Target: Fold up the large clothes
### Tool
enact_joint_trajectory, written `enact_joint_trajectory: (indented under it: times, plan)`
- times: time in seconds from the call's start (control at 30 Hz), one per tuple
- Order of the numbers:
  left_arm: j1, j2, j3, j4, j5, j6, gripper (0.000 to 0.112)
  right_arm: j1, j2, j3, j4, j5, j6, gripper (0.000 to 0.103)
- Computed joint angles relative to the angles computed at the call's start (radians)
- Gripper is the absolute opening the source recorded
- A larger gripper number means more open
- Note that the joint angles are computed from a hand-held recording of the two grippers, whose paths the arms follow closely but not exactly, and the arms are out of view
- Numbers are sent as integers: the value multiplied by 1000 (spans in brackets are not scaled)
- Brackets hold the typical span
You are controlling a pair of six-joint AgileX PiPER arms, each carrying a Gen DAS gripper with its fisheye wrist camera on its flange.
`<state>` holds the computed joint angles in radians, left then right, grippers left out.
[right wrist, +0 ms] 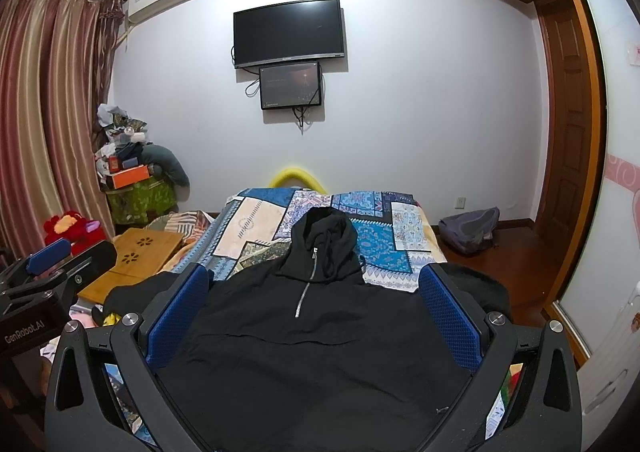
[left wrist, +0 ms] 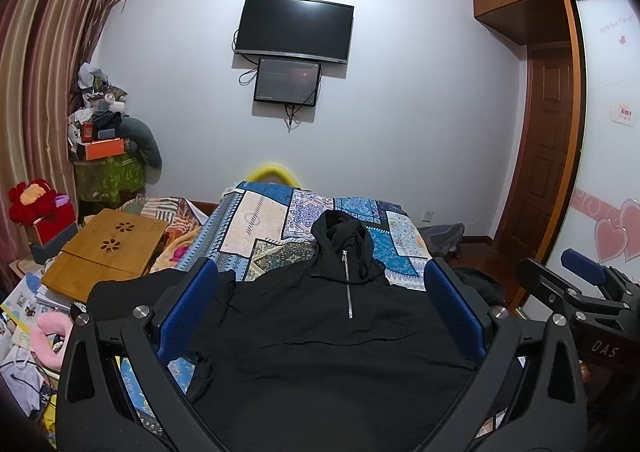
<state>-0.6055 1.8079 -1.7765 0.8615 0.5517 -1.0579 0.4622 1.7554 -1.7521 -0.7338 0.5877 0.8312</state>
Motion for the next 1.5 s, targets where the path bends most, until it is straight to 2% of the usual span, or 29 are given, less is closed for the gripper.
enact_joint_trajectory:
  times: [0.63,1.5]
  plan:
    - [9,-2,26,37,-10,-54,103,15,4,1,-26,8,26,103]
    - [20,2,15,5,1,-44,103,4,4,-3,8,5,21,103]
